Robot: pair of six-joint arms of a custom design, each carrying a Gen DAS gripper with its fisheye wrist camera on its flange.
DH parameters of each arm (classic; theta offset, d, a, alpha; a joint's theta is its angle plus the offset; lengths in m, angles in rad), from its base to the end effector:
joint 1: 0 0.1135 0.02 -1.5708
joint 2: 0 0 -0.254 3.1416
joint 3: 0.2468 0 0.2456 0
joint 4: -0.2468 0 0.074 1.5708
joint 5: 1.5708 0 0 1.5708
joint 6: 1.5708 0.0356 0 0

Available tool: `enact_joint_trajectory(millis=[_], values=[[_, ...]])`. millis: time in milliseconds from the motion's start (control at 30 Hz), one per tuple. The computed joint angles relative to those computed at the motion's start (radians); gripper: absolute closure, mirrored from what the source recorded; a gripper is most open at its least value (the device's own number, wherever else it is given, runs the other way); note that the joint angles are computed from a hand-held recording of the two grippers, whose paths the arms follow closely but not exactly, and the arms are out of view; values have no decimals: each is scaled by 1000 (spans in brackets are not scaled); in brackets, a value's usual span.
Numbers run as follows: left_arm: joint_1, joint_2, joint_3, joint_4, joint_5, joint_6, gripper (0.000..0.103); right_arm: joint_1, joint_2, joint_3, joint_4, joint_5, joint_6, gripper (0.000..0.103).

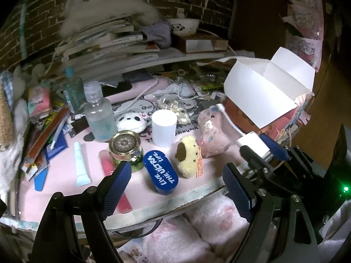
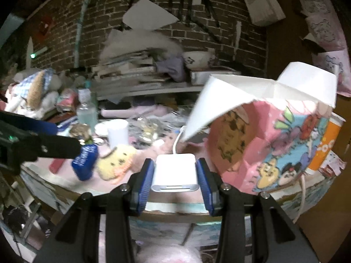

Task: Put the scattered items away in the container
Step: 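Carry the white adapter into the white box and open the right gripper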

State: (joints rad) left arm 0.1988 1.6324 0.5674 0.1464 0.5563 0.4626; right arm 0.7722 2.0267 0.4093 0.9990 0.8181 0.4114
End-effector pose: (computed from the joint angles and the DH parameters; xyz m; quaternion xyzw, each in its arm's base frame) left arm 0.2652 0.0343 0.1049 0.2070 0.8914 -0.1460 0.3758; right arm 0.2050 0.1633 0.0439 0.0331 0.8349 -0.0588 0.5463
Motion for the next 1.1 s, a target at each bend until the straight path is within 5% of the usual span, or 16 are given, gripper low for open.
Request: enact_joint_trajectory(millis=[333, 533, 667, 833, 1100], values=[[78, -7, 9, -13, -1, 5, 20, 21, -63, 55, 2, -85, -93, 66], [66, 9, 37, -30, -7, -4, 20, -22, -261, 19, -86, -139, -131, 66], [45, 5, 35, -11, -22, -21, 20, -98, -513, 2, -331, -177, -150, 65], [18, 12, 38, 3, -32, -36, 20, -322, -773, 103, -855, -378, -144, 65], [-23, 36, 43, 59, -78, -90, 20, -628, -675, 346, -1242, -641, -236, 65]])
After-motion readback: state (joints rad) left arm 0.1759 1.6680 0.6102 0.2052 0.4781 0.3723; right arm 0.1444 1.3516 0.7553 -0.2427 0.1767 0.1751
